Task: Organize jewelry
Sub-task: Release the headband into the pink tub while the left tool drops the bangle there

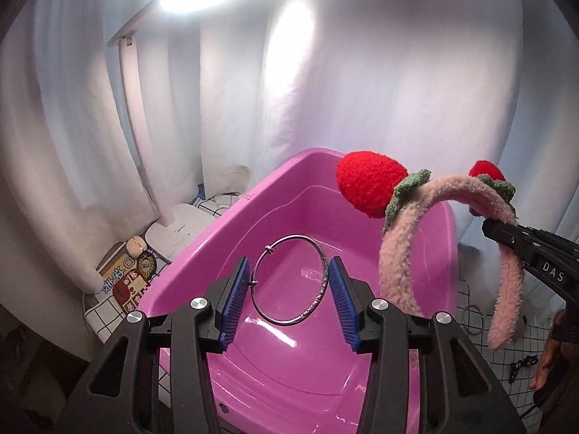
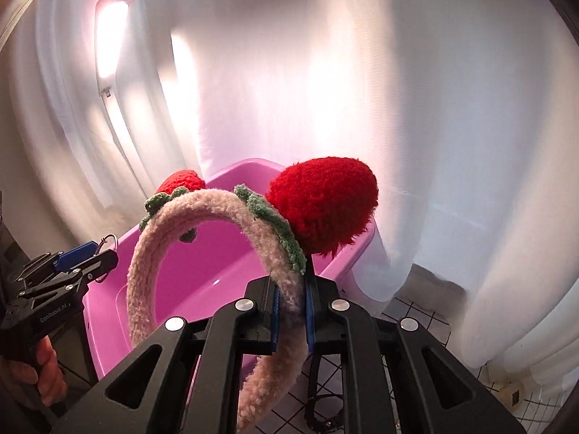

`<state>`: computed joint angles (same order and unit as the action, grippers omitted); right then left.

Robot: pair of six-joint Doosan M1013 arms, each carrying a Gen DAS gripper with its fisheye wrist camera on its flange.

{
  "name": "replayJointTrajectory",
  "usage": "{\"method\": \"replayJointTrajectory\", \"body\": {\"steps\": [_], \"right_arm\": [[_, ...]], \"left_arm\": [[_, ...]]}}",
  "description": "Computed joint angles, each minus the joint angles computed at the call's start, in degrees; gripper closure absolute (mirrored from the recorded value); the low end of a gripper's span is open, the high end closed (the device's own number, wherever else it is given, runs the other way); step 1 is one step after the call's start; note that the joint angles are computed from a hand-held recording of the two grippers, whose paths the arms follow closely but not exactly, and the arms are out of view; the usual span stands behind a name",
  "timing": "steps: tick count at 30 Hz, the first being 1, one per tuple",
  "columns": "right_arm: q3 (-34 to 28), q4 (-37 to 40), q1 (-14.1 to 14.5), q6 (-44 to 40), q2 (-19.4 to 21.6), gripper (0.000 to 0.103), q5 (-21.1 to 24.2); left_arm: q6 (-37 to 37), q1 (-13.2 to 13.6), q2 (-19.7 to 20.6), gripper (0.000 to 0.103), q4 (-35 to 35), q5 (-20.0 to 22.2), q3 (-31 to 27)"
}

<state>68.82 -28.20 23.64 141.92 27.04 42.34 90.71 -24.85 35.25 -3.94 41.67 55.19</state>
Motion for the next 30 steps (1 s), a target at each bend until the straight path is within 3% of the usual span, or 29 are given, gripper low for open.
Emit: {"method": "replayJointTrajectory", "body": {"steps": [13, 16, 17, 18, 19, 20, 22, 26, 30], "right_arm": [[-16.5, 10.4, -0.7, -15.5, 12.0, 0.092, 13.8], [-19.0, 13.1, -1.0, -17.3, 13.6, 0.084, 17.0], [-19.7, 13.4, -1.1, -17.5, 14.1, 0.072, 18.3], [-20.5, 13.3, -1.1, -17.6, 14.5, 0.052, 19.7], [-21.5, 13.1, -1.1, -17.9, 15.1, 0.047, 21.1], [-21.8, 12.7, -1.0, -18.1, 15.3, 0.047, 21.8], [-21.5, 10.8, -0.6, -17.5, 15.1, 0.047, 21.7], [-21.5, 8.4, 0.0, -16.9, 14.9, 0.044, 22.1], [-20.3, 7.0, 0.3, -15.3, 13.9, 0.044, 21.2]], "left_arm": [[-2.6, 1.0, 6.0, 0.058, 2.1, 9.0, -6.9], [-3.2, 1.2, 7.1, 0.057, 2.2, 11.5, -8.4], [-3.4, 1.2, 7.3, 0.052, 2.3, 12.2, -8.7], [-3.3, 1.3, 7.4, 0.046, 2.2, 12.3, -8.9], [-3.3, 1.4, 7.3, 0.028, 2.2, 12.2, -8.8], [-3.7, 1.3, 6.9, 0.019, 2.7, 11.3, -8.2], [-5.3, 1.0, 6.4, 0.014, 5.3, 9.9, -7.3], [-6.6, 1.2, 7.3, 0.013, 6.0, 13.4, -8.8], [-7.4, 1.4, 7.2, 0.013, 5.5, 13.6, -8.6]]}}
